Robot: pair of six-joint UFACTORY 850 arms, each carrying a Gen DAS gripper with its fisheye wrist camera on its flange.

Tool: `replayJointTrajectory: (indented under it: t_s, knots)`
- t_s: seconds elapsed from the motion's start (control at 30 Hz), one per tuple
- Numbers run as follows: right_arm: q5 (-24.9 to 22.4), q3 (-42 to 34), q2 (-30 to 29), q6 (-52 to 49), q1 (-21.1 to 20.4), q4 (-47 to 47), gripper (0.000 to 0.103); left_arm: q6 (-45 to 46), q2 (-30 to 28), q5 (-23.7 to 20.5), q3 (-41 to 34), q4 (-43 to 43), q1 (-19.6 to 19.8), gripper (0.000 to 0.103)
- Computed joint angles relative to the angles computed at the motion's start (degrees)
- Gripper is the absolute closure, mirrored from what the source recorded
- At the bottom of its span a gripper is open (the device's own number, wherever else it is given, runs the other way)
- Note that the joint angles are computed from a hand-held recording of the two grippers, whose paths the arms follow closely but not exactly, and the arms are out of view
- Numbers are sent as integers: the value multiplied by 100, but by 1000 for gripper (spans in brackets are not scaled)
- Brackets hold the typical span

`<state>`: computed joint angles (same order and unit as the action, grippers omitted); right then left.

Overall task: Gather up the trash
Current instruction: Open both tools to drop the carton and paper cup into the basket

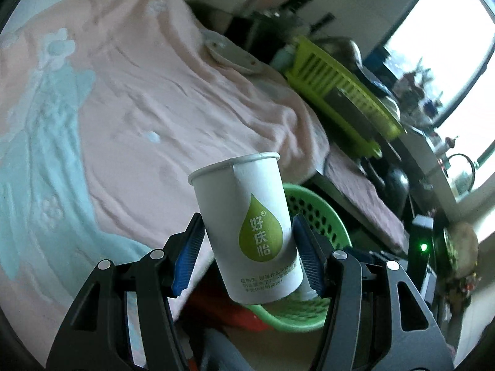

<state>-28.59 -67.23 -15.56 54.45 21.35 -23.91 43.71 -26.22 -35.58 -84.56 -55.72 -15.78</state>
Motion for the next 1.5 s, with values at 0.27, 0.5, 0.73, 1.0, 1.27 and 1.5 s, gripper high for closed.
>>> replayJointTrajectory:
  t_s: [0.27, 0.5, 0.73, 1.0, 1.27, 1.5]
  knots:
    - [102, 471, 493, 762, 20, -602, 48, 324, -29, -110, 130, 113, -385, 45]
    - [74, 822, 859, 1439, 133, -1165, 46, 435, -99, -41, 233, 379, -674, 45]
    - [211, 1069, 1112, 1841, 176, -1346, 41, 489, -135, 101, 284, 581, -844, 43]
    - [140, 1231, 1263, 2491, 395, -1921, 31, 485, -137, 312, 400, 799, -921, 40]
    - [23, 1369, 1374, 3118, 565, -2395, 28, 770, -21, 430, 582, 573, -906, 33]
    - [47, 1408, 1427, 3506, 687, -2648, 24, 1210, 246, 540, 861, 160, -764, 27]
